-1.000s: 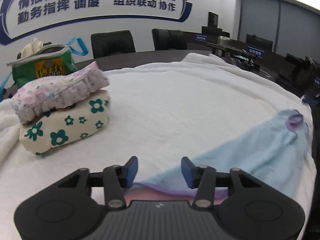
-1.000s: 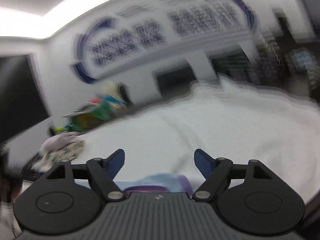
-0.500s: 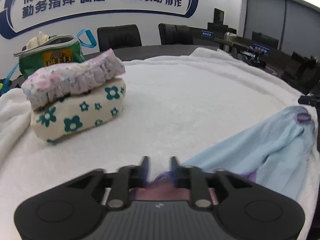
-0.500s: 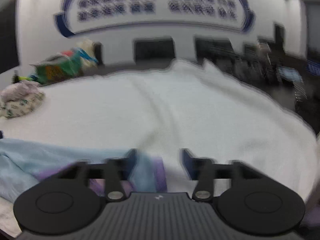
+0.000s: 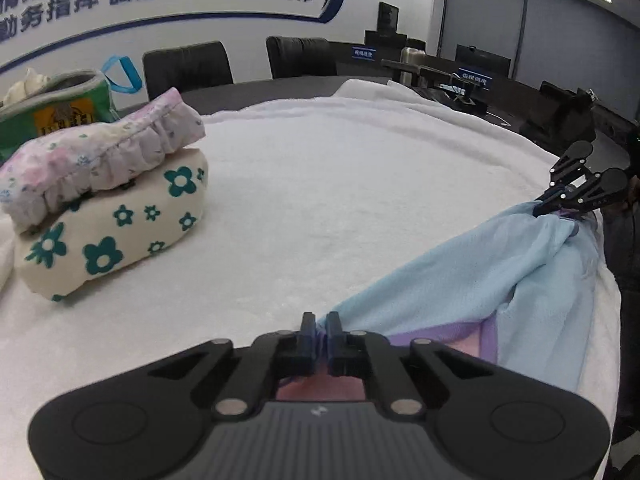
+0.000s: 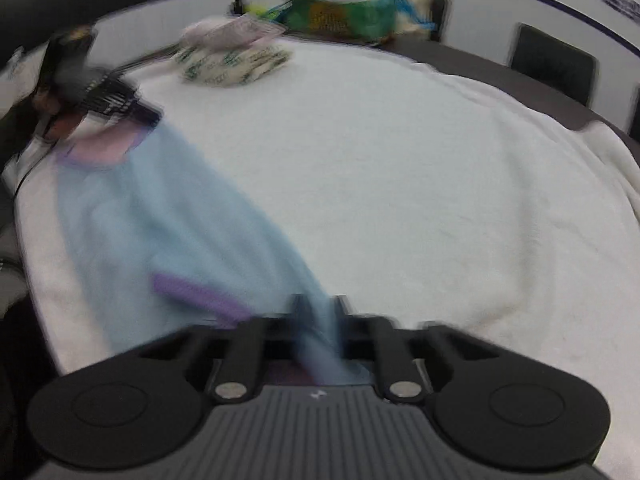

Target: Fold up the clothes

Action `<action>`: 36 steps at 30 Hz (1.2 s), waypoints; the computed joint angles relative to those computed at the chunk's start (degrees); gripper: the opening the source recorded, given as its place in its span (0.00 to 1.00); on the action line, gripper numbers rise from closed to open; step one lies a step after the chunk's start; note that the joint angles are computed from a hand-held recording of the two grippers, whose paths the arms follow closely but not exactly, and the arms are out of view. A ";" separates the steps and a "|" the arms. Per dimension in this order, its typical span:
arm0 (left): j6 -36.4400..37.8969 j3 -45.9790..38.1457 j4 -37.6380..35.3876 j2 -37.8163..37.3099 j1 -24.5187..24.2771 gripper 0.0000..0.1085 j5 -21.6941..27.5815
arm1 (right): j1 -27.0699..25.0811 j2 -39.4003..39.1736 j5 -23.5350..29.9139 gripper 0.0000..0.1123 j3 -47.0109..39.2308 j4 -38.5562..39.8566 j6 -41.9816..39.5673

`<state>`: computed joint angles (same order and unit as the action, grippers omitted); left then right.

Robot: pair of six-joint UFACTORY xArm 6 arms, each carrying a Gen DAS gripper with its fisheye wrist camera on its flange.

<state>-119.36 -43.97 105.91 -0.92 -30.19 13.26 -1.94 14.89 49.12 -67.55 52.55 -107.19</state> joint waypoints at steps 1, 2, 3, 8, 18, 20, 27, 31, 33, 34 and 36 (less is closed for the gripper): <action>1.31 0.98 -1.45 -0.91 -0.81 0.03 2.19 | 0.66 -1.02 -2.09 0.02 1.33 0.54 -2.55; 2.13 1.72 -2.58 -1.72 -1.25 0.03 3.37 | 1.42 -1.80 -4.26 0.02 2.32 1.80 -4.91; 2.73 2.26 -3.44 -2.44 -1.12 0.03 3.54 | 2.09 -2.28 -6.04 0.02 2.79 3.40 -6.97; 6.96 3.43 -7.42 -3.55 -1.72 0.11 4.09 | 5.84 -1.59 -9.77 0.04 1.00 -0.32 -4.46; -7.49 -3.75 12.24 -0.62 -9.35 0.40 5.55 | 0.15 -11.50 4.78 0.37 12.07 18.12 -16.82; -4.92 -8.86 13.00 4.68 -9.82 0.40 2.45 | 1.96 -11.12 4.30 0.34 13.04 16.33 -18.69; 3.21 -11.97 -0.28 10.47 -9.02 0.18 1.00 | 2.41 -8.08 1.02 0.07 11.26 15.93 -16.59; 0.73 -10.83 0.40 8.79 -8.43 0.06 0.23 | 2.36 -9.85 0.57 0.05 14.17 17.36 -20.78; 2.73 -9.88 -1.52 7.61 -8.79 0.04 1.40 | 1.92 -10.52 1.45 0.05 14.73 18.53 -21.16; 3.66 -9.64 -2.07 7.16 -9.25 0.01 2.20 | 1.47 -10.89 2.11 0.04 14.96 19.06 -21.18; 4.20 -9.12 -1.71 6.30 -10.31 0.00 3.57 | 0.33 -11.90 3.36 0.04 15.73 19.42 -21.62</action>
